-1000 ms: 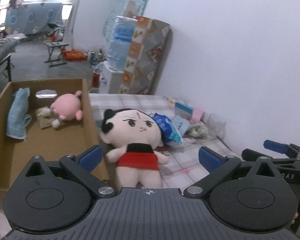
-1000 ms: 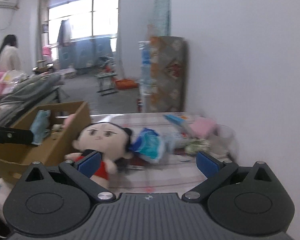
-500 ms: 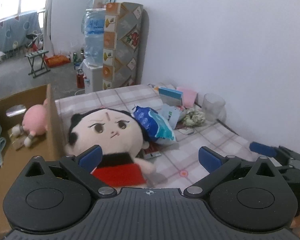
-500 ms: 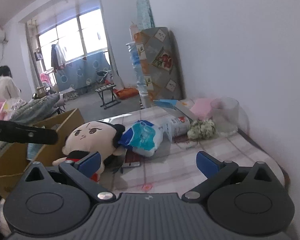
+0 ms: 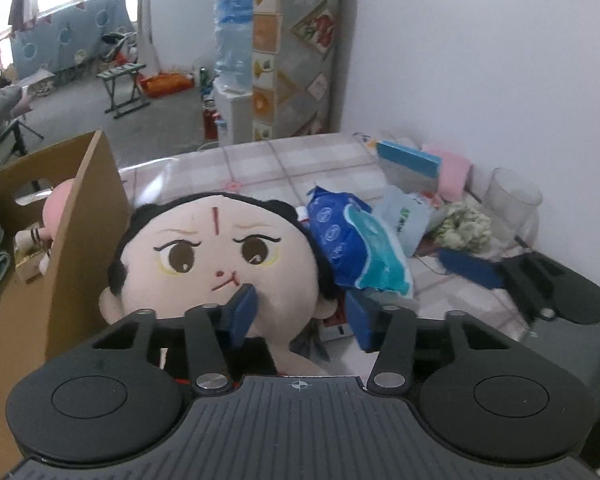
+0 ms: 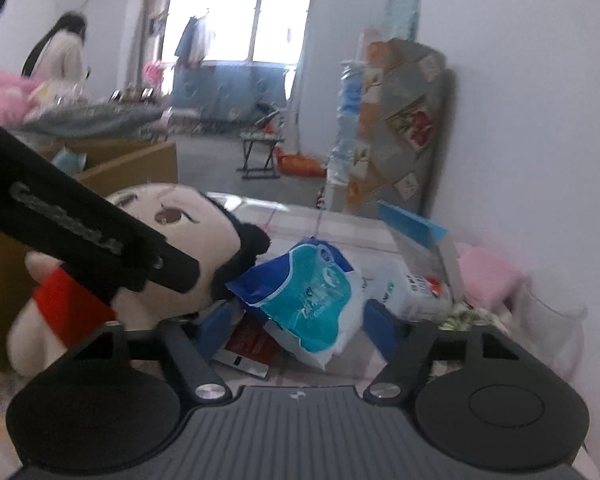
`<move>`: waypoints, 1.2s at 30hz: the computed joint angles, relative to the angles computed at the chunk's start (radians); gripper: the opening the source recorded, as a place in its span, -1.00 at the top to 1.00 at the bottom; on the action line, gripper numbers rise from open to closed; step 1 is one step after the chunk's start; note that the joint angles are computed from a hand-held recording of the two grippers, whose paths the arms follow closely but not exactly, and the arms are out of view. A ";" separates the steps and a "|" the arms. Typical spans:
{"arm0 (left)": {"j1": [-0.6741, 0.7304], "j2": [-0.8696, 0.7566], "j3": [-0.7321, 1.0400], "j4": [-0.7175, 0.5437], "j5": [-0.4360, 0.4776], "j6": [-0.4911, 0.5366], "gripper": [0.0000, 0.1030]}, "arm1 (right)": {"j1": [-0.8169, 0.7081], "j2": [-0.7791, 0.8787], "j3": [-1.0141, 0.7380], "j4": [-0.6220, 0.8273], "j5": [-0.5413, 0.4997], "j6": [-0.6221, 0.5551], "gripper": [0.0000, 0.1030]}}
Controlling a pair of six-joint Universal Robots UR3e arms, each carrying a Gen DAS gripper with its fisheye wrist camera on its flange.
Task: Organize soft objects
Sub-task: 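Grasp the blue-and-white wet wipes pack with the right tool, then pass the wipes pack from the right tool into the left tool's fingers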
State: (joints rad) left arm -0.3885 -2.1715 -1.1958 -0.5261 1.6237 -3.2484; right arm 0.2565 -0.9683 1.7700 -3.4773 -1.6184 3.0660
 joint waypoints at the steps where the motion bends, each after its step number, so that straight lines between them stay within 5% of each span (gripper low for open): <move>1: 0.001 0.002 0.002 -0.003 0.000 -0.003 0.09 | -0.006 0.015 -0.023 0.020 0.015 -0.013 0.12; 12: 0.034 0.013 0.018 -0.044 -0.052 -0.073 0.11 | 0.023 0.107 -0.138 0.065 -0.004 -0.117 0.13; 22: 0.070 0.048 -0.037 -0.022 -0.128 -0.081 0.05 | 0.006 -0.119 0.149 0.021 0.030 -0.081 0.13; 29: 0.084 0.139 -0.140 -0.004 -0.217 -0.071 -0.35 | 0.037 -0.395 0.437 0.076 0.048 -0.111 0.13; 33: 0.086 0.151 -0.123 -0.097 -0.330 -0.043 -0.44 | 0.075 -0.466 0.533 0.047 0.035 -0.095 0.10; 36: 0.080 0.119 -0.067 -0.187 -0.394 -0.013 -0.54 | 0.014 -0.543 0.617 0.032 0.142 -0.059 -0.01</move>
State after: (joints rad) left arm -0.3086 -2.0525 -1.2623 -0.7132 1.2295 -3.2611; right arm 0.2710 -1.5117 2.3867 -3.4453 -1.4767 3.0067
